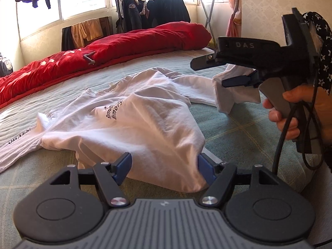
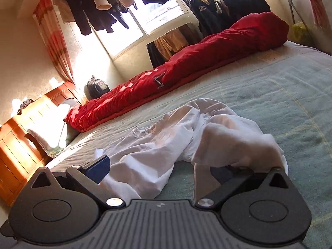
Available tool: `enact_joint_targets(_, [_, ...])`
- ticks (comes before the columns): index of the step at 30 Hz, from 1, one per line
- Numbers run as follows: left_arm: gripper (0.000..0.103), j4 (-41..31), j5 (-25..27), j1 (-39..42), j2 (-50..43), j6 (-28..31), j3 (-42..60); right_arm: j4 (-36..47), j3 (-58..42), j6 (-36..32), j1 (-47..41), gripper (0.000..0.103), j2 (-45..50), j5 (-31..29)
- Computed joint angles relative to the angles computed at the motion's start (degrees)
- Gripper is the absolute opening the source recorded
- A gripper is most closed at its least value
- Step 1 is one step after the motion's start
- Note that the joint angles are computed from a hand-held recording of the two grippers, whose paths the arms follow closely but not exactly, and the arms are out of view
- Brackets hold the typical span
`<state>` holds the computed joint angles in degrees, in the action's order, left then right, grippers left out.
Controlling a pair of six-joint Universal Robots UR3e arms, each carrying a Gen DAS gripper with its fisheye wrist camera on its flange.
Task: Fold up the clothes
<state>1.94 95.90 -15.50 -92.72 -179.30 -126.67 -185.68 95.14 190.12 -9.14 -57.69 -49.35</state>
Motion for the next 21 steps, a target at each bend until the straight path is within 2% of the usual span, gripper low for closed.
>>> enact_joint_targets(7, [0.072,-0.29,0.03,-0.17,-0.19,0.0,0.27,17.38,-16.88,-4.97,1.02,0.103,7.97,-5.26])
enact_joint_targets(9, [0.072,-0.19,0.01,-0.23,-0.32,0.17,0.28,20.79,-17.9,-6.64,0.7,0.103,7.62,-5.21])
enact_joint_targets(12, [0.072,-0.08,-0.69,0.37,-0.08,0.41,-0.12,20.5,-12.48,-12.45,1.06,0.102,2.79,-7.21])
enact_joint_targets(14, [0.072,-0.03,-1.05,0.63,-0.14,0.33,-0.18,19.35,-8.74,-18.65,2.45,0.097,-0.18,-12.01])
enact_joint_targets(15, [0.072,0.04,-1.16,0.69,-0.24,0.3,-0.17,18.7,-7.06,-21.76,3.19,0.09,-1.49,-14.48])
enact_joint_targets(18, [0.072,0.46,-0.62,0.29,-0.8,0.52,-0.04,17.49,-2.96,-30.57,5.21,0.08,-3.91,-20.78])
enact_joint_targets(21, [0.072,0.44,-0.65,0.28,-0.92,0.39,0.06,13.98,-0.37,-37.99,7.63,0.076,-3.73,-26.46])
